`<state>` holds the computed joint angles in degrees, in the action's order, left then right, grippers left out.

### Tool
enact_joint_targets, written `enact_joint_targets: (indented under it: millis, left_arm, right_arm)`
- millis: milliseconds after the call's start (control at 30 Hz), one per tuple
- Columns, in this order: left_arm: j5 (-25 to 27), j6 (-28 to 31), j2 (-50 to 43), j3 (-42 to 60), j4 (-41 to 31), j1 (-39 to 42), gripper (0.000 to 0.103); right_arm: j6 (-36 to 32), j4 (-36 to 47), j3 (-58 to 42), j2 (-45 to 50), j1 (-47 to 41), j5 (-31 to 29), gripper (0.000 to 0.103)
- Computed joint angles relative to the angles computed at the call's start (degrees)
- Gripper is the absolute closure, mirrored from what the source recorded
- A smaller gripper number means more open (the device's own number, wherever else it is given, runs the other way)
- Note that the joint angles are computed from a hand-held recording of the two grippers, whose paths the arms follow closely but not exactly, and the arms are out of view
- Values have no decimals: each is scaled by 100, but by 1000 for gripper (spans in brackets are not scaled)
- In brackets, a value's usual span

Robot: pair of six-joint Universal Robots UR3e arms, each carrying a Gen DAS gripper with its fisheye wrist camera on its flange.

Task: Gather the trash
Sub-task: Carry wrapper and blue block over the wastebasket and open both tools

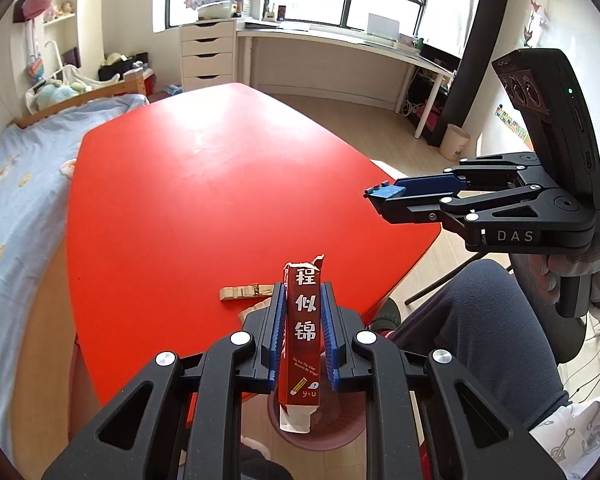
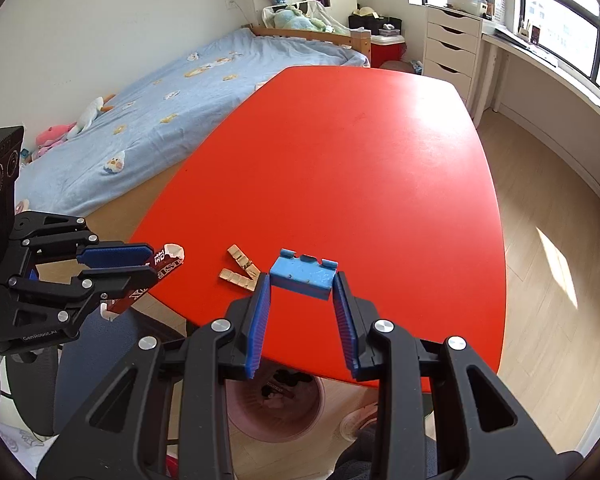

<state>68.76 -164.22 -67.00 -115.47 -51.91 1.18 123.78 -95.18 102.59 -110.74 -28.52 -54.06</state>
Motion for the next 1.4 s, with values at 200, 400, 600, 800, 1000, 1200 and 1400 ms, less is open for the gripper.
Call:
enact_joint_targets:
  millis: [200, 400, 600, 800, 1000, 1200, 1400]
  left_arm:
    - [64, -314, 354, -177, -83, -45, 86]
    - [72, -511, 671, -450, -190, -14, 86]
    - [-1, -638, 1027, -804, -340, 40, 86]
    - [-24, -759, 1344, -1112, -472, -62, 86]
    - [-50, -840, 1526, -1310, -539, -120, 86]
    - [-33, -904, 1584, -1367, -535, -176, 86]
    - [-59, -896, 1517, -1348, -525, -174, 86]
  right_arm:
    - [-1225, 1614, 36, -836, -739, 186, 71]
    - [-2207, 2923, -45, -1407, -1396, 193, 71]
    - [-3159, 4120, -68, -1892, -2044, 61, 71]
    - [-3802, 4822, 114, -2226, -2438, -237, 71]
    - [-3776, 4787, 344, -2339, -2358, -390, 71]
    - [-3875, 4901, 380, -2391, -2407, -465, 71]
    - [-3856, 4829, 419, -2324, -2355, -517, 71]
